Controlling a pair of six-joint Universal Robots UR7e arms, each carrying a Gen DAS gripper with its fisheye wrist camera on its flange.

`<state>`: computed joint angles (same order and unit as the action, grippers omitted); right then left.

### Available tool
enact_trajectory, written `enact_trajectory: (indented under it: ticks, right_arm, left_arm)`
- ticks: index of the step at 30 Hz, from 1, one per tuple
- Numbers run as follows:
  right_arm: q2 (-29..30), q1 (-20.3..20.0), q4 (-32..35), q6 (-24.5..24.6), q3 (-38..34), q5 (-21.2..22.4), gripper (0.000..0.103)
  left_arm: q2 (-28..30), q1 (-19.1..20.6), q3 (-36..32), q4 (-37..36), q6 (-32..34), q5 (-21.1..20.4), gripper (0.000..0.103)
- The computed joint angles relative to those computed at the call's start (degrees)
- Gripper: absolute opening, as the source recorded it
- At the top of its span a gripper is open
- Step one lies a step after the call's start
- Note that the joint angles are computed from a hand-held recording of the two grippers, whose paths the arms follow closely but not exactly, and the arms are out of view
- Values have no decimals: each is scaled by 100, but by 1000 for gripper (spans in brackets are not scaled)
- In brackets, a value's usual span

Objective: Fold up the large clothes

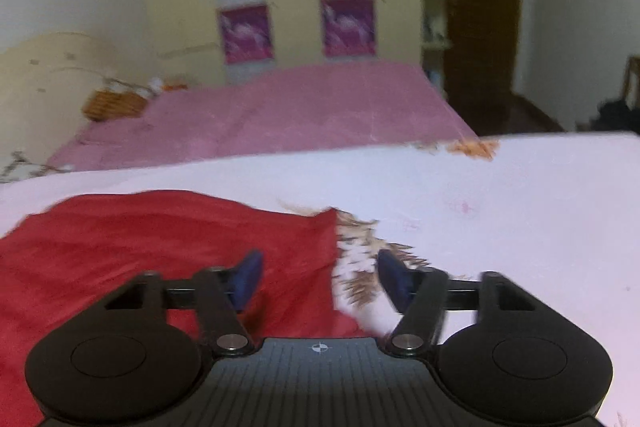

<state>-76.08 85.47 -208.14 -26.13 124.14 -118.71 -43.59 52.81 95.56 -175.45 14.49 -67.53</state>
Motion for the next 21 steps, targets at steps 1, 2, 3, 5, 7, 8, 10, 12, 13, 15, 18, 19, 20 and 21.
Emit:
enact_trajectory:
  ticks: [1,2,3,5,7,8,10,12,13,15,18,19,20,21]
  right_arm:
    - [-67,70,-21,-41,141,55,47]
    - [-70,159,-233,-103,297,45,47]
    - [-101,230,-415,-37,481,89,47]
    - [-156,332,-698,146,799,178,47]
    - [-162,441,-993,297,1077,191,47]
    - [-209,457,-970,448,1199,270,47]
    - [-94,608,-1133,296,1353,175,35]
    - [32,728,-1263,185,1463,116,31]
    - [167,716,-1363,7,1457,45,31]
    - [497,670,-1594,-191,1428,-257,31]
    - [661,302,-1577,-49,1380,-243,31]
    - [671,188,-1627,-21,1411,-134,31]
    - [664,117,-1616,95,1414,-48,31]
    - [644,97,-1586,176,1405,-30,31]
  left_arm:
    - [-62,-110,268,-279,61,141,58]
    - [-147,-187,546,-505,35,149,58]
    - [-219,-233,736,-625,-40,105,58]
    - [-295,-378,1208,-1076,29,273,58]
    - [-283,-496,1495,-1377,82,571,56]
    - [-318,-536,1620,-1469,68,592,56]
    - [-339,-681,1871,-1887,166,784,55]
    - [-423,-731,2037,-1950,147,759,55]
    - [-382,-760,2037,-1826,192,937,55]
    - [-283,-741,2009,-1644,198,1110,56]
    - [-239,-615,1989,-1560,-40,1156,58]
    - [-242,-574,1974,-1545,-114,1100,58]
    - [-258,-566,1965,-1507,-163,1091,58]
    - [-286,-595,1967,-1455,-187,1149,58]
